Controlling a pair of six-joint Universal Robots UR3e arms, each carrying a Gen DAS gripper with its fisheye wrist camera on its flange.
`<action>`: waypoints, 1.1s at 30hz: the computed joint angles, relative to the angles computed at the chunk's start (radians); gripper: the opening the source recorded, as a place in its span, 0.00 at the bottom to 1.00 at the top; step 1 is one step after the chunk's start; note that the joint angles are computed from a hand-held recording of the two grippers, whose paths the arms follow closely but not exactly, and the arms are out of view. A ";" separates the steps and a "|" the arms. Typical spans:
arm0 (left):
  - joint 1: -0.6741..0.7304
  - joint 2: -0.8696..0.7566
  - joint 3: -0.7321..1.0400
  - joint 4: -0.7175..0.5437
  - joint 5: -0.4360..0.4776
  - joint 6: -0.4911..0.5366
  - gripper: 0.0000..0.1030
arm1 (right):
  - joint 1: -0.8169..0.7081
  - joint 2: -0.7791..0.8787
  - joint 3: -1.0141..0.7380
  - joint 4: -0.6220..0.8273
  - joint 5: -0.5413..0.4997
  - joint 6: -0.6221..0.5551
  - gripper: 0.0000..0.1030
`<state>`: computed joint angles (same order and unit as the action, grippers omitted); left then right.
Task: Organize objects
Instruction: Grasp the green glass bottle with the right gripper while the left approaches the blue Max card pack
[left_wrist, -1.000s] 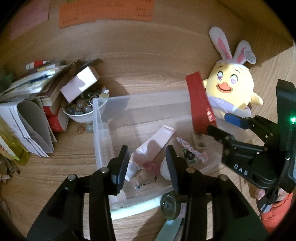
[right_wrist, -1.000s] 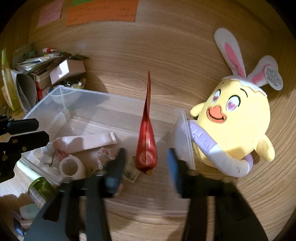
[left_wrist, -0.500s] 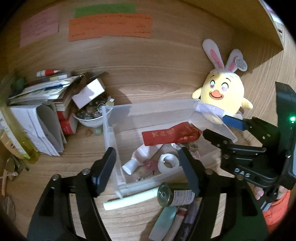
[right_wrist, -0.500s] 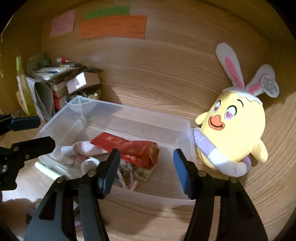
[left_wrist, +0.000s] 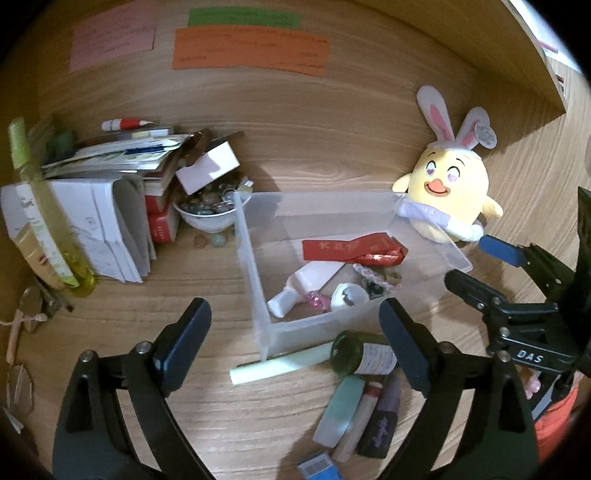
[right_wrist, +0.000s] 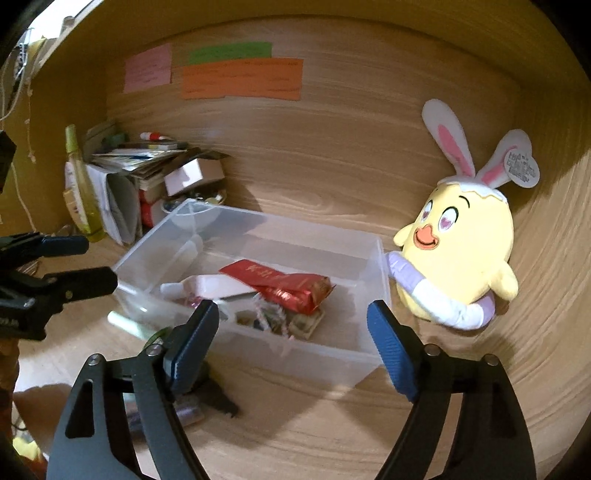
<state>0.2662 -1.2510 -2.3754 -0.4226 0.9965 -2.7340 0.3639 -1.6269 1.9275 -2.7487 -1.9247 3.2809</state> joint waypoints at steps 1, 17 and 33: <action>0.007 0.015 -0.010 -0.006 0.003 0.011 0.90 | 0.004 -0.001 0.003 0.004 0.003 0.001 0.78; 0.174 0.257 -0.191 -0.249 0.010 0.244 0.91 | 0.077 0.151 -0.048 0.067 0.100 0.025 0.78; 0.262 0.361 -0.259 -0.426 0.025 0.365 0.91 | 0.075 0.268 -0.139 0.122 0.147 0.006 0.76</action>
